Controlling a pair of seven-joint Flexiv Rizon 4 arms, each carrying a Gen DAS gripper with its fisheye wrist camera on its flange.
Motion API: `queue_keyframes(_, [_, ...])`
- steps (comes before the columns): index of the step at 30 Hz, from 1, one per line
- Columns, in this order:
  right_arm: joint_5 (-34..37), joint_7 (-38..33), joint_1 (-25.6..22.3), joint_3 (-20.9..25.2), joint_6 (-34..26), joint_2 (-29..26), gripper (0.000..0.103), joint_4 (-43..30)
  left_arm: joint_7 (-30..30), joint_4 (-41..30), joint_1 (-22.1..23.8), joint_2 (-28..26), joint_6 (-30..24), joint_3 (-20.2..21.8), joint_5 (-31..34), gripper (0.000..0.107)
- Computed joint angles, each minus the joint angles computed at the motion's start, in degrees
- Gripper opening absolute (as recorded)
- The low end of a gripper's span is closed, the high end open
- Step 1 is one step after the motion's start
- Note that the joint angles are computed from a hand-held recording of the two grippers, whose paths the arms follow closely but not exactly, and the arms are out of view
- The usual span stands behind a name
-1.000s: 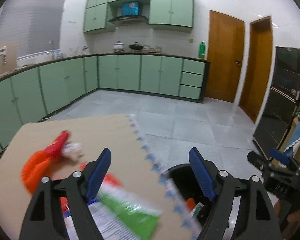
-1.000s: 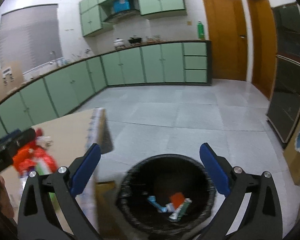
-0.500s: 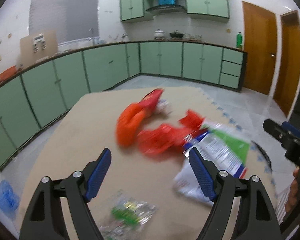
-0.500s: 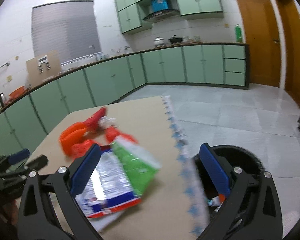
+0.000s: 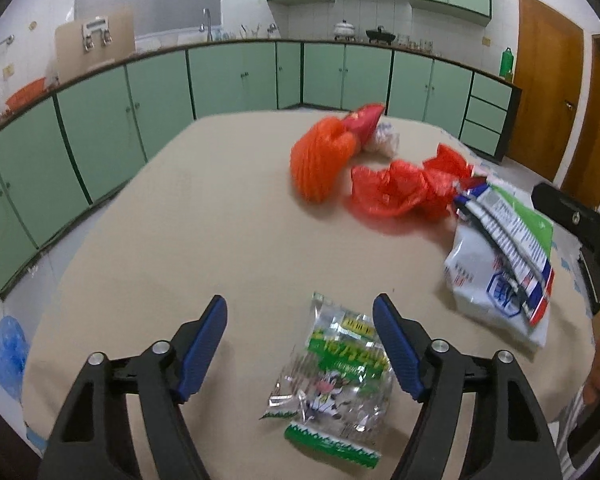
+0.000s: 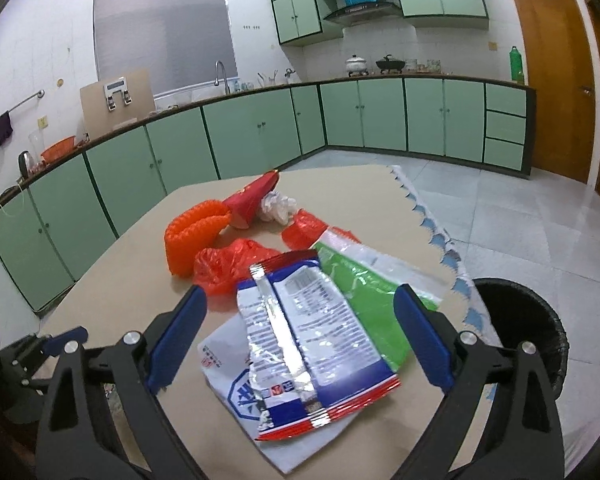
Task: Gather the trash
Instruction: 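Move both open tools back over the remaining trash on the table, then grasp the clear candy wrapper with the left tool while the right tool approaches the snack bag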
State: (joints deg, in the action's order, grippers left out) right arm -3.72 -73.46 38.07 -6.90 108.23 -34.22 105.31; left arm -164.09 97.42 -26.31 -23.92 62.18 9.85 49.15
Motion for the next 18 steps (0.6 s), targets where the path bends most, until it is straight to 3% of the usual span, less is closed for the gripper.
queue_keyframes(15, [-2.0,-1.4,-0.2,0.6,-0.9,-0.4,0.091,-0.1,4.4,2.3,0.8,-1.2,4.7,0.3,-6.3,0.067])
queue_keyframes(18, [-2.0,-1.4,-0.2,0.6,-0.9,-0.4,0.091,-0.1,5.6,2.2,0.6,-1.3,5.5,0.5,-6.9,0.041])
